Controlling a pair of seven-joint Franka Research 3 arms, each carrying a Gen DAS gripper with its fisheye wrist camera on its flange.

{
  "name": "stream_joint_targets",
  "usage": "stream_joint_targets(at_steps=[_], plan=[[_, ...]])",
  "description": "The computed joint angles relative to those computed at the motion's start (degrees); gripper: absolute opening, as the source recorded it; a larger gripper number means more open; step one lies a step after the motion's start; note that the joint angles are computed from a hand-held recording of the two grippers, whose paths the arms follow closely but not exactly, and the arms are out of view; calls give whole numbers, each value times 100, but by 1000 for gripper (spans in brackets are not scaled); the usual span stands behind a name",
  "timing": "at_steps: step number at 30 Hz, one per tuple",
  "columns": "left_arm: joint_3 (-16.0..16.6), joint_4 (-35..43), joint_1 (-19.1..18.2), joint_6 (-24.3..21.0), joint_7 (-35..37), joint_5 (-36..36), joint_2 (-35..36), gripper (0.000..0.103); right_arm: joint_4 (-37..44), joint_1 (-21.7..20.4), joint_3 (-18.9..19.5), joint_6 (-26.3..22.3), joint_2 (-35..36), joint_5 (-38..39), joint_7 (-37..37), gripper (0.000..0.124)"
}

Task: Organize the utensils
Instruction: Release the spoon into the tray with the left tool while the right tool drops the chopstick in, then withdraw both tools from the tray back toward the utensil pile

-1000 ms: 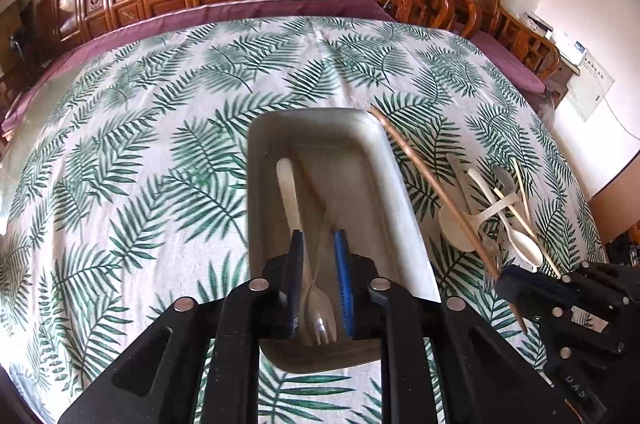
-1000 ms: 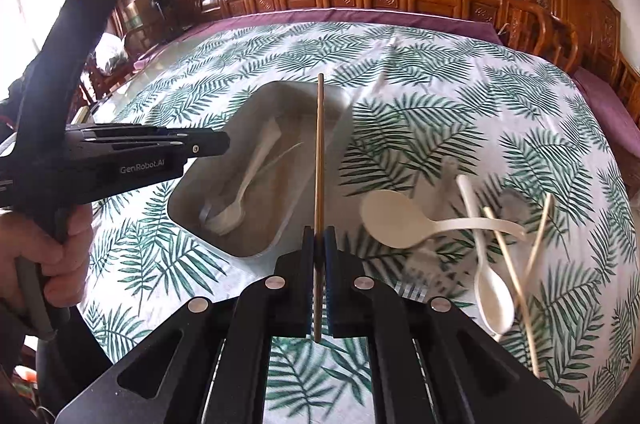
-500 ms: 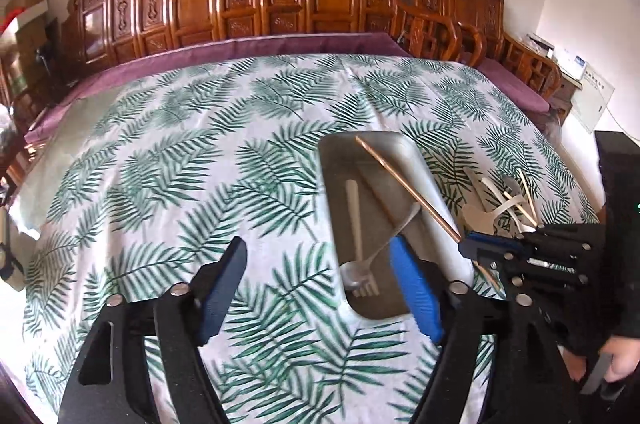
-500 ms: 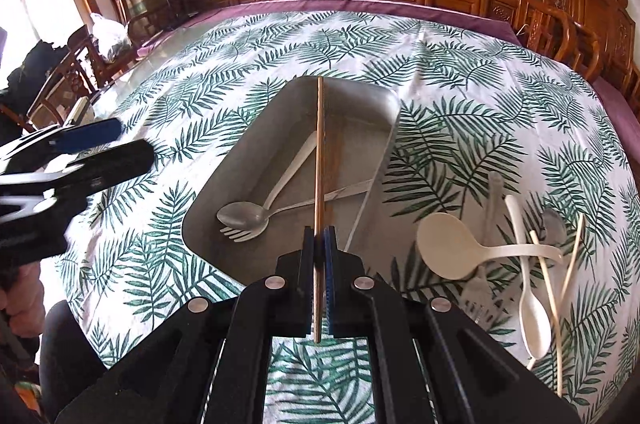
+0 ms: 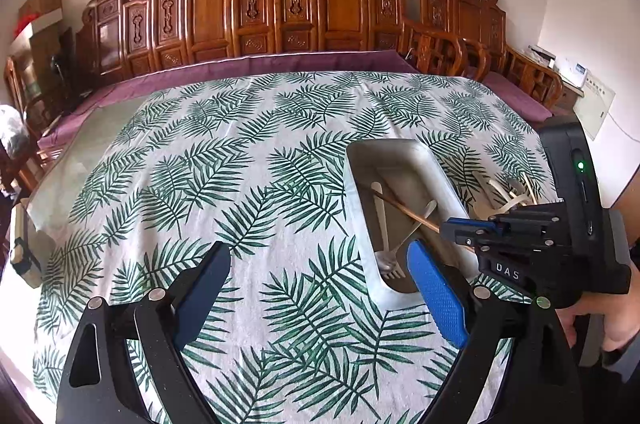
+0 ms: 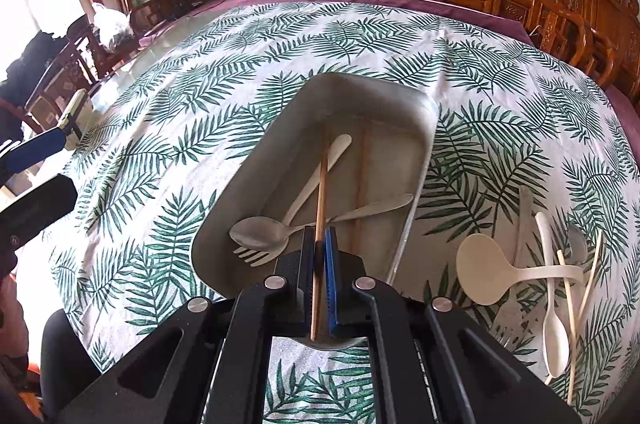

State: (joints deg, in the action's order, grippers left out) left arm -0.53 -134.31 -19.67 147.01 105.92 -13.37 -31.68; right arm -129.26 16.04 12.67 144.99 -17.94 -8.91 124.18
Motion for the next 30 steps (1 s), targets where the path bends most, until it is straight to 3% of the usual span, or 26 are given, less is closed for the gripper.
stream_joint_targets(at_steps=[7,13,27,30], plan=[[126,-69,-112,-54,267,-211,-113,87,8,25,65,-121,-143,-111,-30,8],[123,-138,-136,-58,369,-277,-217,89,-320,-49,80,-234,-699,-104,-66,8],[7,-361,-429,-137,462,-354,-412,95,-1985,-551,161,-853,-2978,200,-166,8],[-54,-400,-526,-172,429,-360,-458,95,-2363,-694,91,-1004,-3465,278,-225,23]])
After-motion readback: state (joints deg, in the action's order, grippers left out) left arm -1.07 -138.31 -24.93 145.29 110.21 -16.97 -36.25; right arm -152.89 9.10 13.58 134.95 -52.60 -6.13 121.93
